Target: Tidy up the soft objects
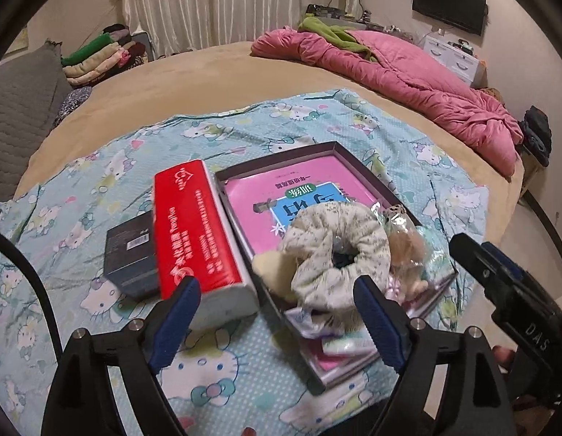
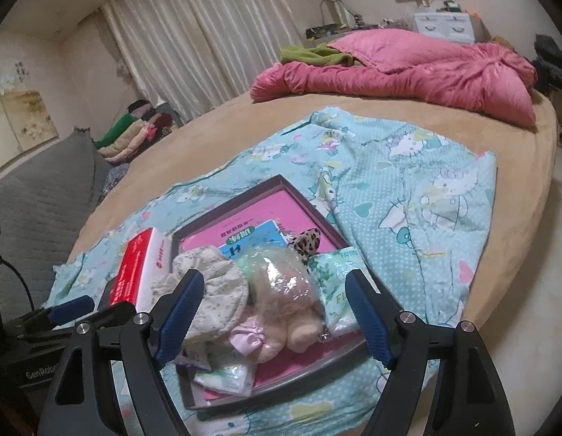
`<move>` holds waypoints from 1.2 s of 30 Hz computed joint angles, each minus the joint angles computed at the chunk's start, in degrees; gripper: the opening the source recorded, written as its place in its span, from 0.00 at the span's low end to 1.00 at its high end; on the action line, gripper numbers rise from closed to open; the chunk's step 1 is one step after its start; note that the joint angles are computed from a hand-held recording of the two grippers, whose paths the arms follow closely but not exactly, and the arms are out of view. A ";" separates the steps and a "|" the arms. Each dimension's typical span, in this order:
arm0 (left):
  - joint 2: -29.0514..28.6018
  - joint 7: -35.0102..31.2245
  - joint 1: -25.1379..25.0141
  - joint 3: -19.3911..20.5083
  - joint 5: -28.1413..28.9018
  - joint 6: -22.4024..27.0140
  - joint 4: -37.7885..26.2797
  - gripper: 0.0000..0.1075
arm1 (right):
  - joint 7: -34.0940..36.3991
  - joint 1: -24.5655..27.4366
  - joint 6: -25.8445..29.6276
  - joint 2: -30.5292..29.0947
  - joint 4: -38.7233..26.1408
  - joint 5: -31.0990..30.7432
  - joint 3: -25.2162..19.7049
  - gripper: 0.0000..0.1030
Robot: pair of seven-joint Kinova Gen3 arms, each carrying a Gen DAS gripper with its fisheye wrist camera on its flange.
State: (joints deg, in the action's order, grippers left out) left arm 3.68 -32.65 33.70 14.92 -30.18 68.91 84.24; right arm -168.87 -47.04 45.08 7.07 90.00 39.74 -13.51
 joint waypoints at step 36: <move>-12.21 8.23 -4.54 12.01 1.12 11.51 4.04 0.80 | -0.64 -14.33 25.11 0.05 -12.13 4.30 -6.24 0.79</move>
State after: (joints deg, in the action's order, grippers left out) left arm -8.54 -24.42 29.16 26.92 -29.06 80.42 88.28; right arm -169.50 -61.37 70.18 7.12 77.87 44.04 -19.74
